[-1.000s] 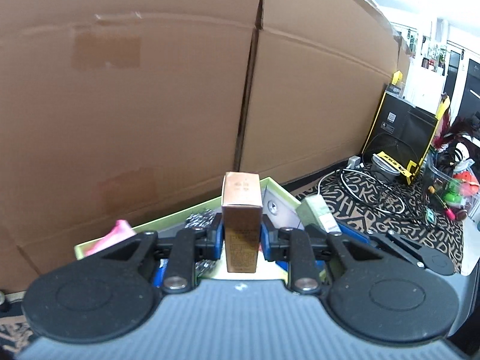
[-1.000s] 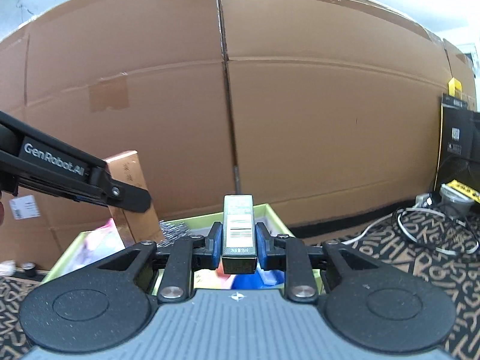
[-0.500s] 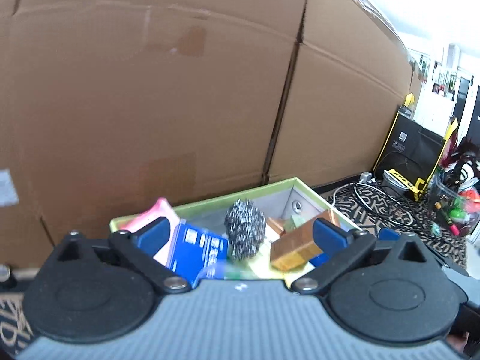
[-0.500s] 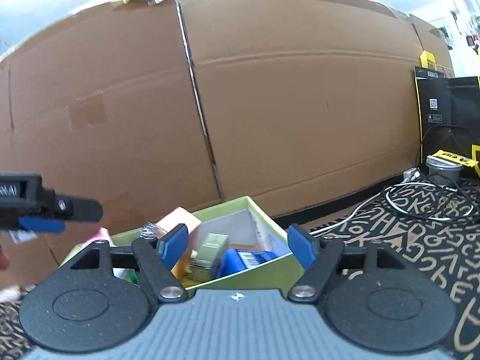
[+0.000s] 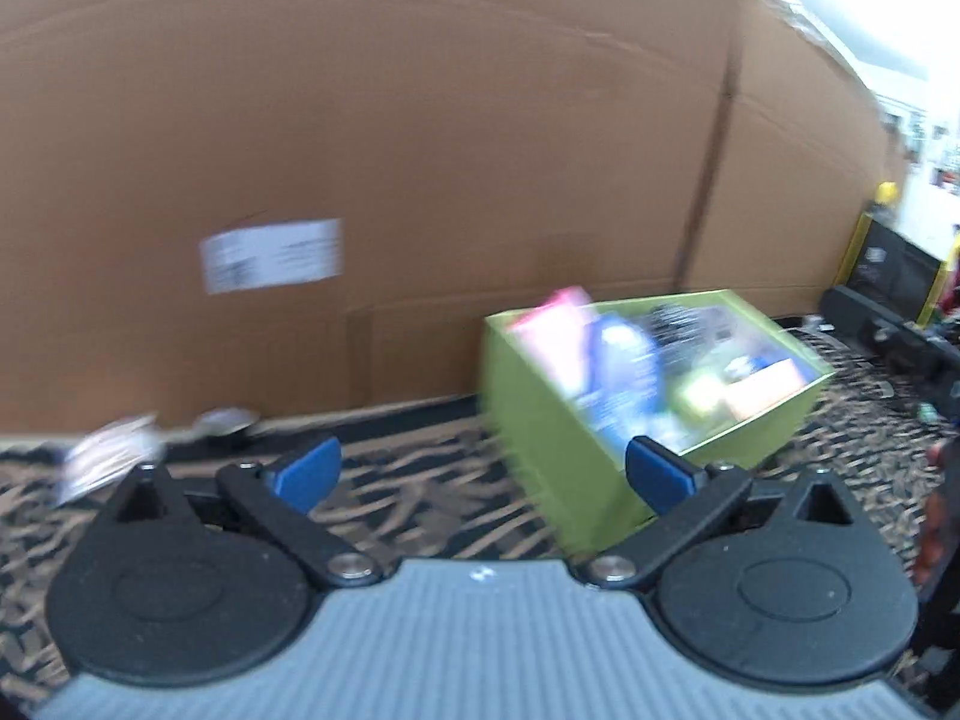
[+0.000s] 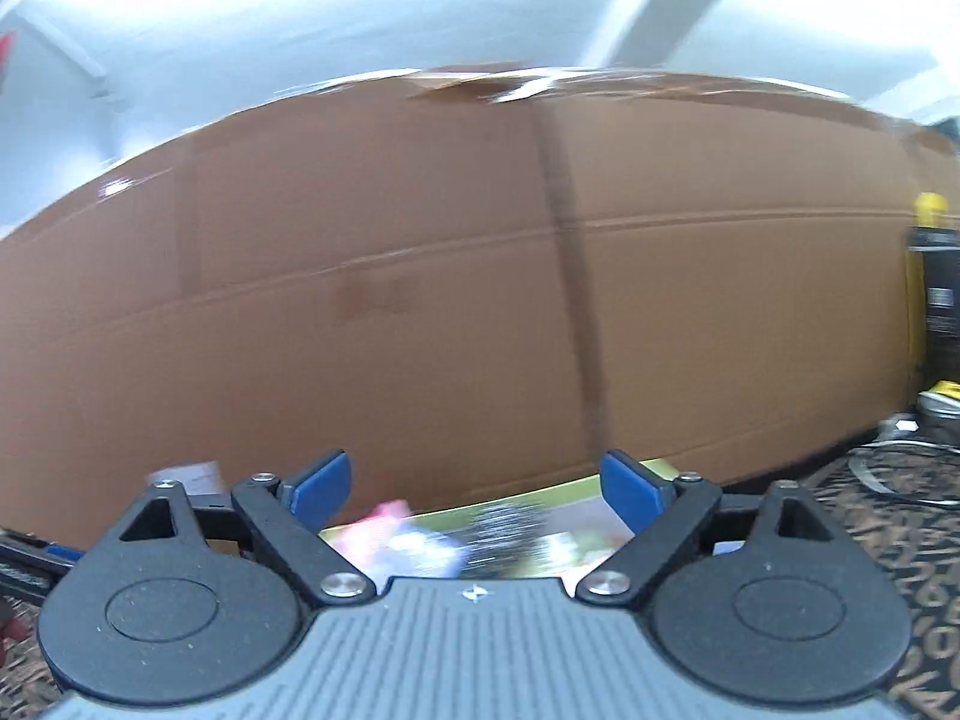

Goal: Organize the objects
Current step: 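Grasp the clear bag of swabs with left tool while right tool grasps black tape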

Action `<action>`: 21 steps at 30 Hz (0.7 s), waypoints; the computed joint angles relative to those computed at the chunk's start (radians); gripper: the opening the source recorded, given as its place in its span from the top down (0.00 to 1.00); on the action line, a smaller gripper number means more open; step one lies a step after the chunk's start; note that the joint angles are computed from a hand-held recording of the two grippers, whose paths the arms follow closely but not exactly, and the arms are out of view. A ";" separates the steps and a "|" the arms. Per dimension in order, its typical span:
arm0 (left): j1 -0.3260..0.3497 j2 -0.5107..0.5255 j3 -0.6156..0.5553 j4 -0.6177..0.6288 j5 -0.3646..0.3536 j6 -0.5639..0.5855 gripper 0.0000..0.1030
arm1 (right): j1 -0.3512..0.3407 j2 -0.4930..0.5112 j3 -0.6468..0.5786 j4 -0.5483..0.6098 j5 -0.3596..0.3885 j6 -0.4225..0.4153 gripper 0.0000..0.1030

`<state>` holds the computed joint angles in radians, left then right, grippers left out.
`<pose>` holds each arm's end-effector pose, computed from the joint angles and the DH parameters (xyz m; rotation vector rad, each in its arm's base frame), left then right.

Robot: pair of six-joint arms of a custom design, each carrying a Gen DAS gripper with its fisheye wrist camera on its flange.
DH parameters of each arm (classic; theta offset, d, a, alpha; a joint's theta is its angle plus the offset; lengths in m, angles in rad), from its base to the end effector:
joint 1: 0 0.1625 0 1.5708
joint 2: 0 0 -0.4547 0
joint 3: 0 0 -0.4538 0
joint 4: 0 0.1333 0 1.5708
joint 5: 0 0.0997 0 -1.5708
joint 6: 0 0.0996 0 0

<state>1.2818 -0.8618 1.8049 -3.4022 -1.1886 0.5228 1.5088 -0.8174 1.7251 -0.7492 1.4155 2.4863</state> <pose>-0.0353 -0.7168 0.1594 0.7609 2.3424 -1.1038 0.1068 -0.6798 0.0225 0.7660 -2.0174 1.7783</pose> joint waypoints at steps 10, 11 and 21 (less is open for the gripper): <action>0.112 -0.067 -0.019 -0.022 0.139 -0.078 0.00 | 0.080 0.177 -0.203 0.352 -0.020 -0.184 0.08; 0.122 -0.061 -0.034 -0.032 0.142 -0.067 0.00 | 0.087 0.195 -0.225 0.380 -0.011 -0.191 0.08; 0.215 0.039 -0.288 0.097 0.092 0.003 0.00 | 0.133 0.310 -0.355 0.519 0.098 -0.204 0.08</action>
